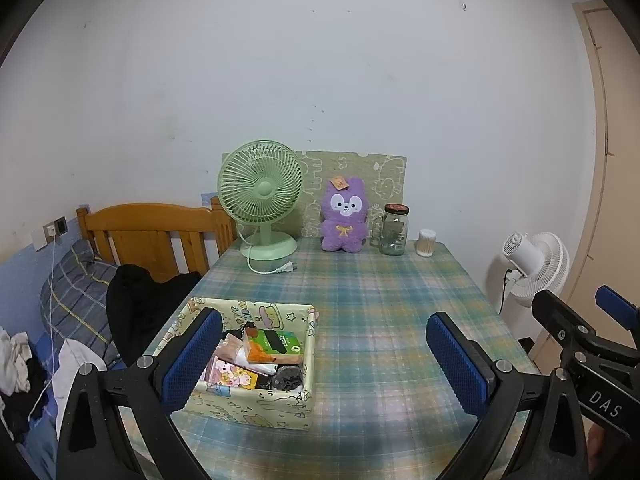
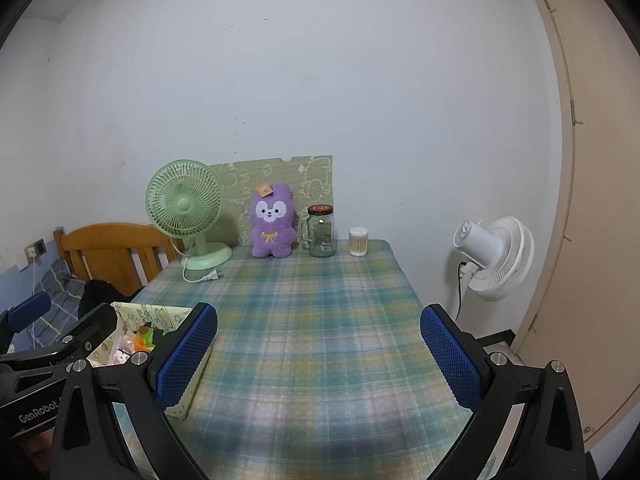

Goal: Organize soft objects

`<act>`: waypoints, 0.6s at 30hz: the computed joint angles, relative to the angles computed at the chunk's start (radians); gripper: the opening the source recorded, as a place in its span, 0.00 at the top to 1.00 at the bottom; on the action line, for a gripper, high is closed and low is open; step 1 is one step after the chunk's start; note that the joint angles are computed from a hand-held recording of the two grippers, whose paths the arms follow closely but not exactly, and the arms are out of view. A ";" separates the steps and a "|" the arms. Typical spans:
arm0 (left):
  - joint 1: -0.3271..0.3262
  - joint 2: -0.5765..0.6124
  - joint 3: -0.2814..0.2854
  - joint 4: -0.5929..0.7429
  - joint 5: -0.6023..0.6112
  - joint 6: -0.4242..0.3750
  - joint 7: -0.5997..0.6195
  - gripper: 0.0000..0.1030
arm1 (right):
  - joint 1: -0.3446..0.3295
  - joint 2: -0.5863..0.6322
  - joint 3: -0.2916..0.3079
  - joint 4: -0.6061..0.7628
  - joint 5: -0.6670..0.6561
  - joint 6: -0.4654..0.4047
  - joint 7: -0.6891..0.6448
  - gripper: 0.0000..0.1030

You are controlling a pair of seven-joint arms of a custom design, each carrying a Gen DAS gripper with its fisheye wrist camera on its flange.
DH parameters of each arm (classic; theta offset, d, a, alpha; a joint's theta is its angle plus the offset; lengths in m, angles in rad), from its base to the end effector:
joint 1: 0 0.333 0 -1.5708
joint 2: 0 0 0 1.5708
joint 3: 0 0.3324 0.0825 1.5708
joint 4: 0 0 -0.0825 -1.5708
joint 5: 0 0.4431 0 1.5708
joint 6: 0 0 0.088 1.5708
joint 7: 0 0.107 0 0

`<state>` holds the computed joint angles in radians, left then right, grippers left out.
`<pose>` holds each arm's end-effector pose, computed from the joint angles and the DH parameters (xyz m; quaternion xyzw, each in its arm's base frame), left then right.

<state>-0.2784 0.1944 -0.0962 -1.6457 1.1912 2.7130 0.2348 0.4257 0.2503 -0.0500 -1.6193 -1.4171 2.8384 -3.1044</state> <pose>0.6663 -0.2911 0.5831 -0.6116 0.5695 -0.3818 0.3948 0.6634 0.3211 0.5524 -0.5678 0.5813 -0.3832 0.4391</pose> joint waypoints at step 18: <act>0.007 -0.009 -0.002 -0.008 0.003 -0.005 -0.001 0.00 | 0.003 0.001 -0.001 0.001 0.003 -0.002 -0.005 0.00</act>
